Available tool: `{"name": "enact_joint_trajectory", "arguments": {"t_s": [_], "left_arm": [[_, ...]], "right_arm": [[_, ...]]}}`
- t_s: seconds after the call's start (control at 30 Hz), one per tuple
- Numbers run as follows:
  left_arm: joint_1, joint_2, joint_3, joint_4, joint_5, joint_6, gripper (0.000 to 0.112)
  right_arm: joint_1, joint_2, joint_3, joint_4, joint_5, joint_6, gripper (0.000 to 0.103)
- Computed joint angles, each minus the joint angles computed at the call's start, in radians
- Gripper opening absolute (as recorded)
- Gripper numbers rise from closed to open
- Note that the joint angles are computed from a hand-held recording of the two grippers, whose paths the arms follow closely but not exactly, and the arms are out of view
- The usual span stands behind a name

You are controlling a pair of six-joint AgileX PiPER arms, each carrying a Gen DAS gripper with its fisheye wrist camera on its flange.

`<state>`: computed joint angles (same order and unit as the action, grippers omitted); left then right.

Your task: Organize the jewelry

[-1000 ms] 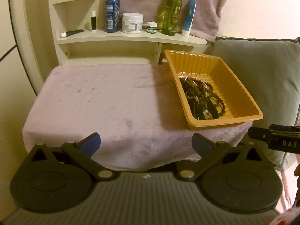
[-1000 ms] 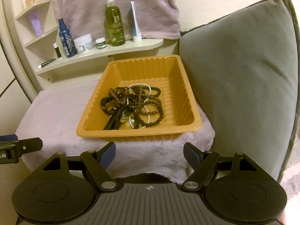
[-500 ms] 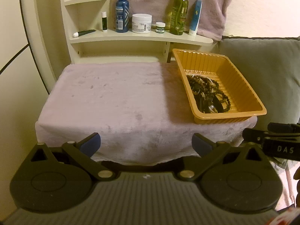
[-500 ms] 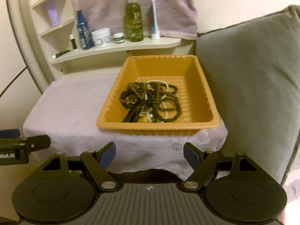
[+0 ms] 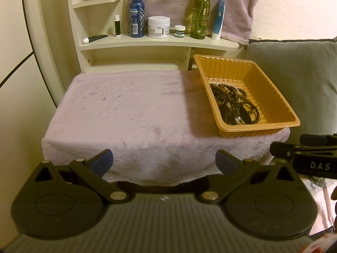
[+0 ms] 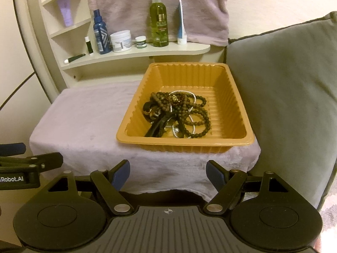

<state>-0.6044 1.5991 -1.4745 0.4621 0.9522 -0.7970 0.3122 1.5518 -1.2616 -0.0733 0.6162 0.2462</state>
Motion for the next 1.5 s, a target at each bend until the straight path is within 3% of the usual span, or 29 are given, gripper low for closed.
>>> {"name": "enact_joint_trajectory", "arguments": {"t_s": [1.5], "left_arm": [[0.012,0.006,-0.010,-0.001,-0.002,0.016,0.103]], "right_arm": [[0.008,0.006,-0.020,-0.004,0.008,0.012,0.079]]}}
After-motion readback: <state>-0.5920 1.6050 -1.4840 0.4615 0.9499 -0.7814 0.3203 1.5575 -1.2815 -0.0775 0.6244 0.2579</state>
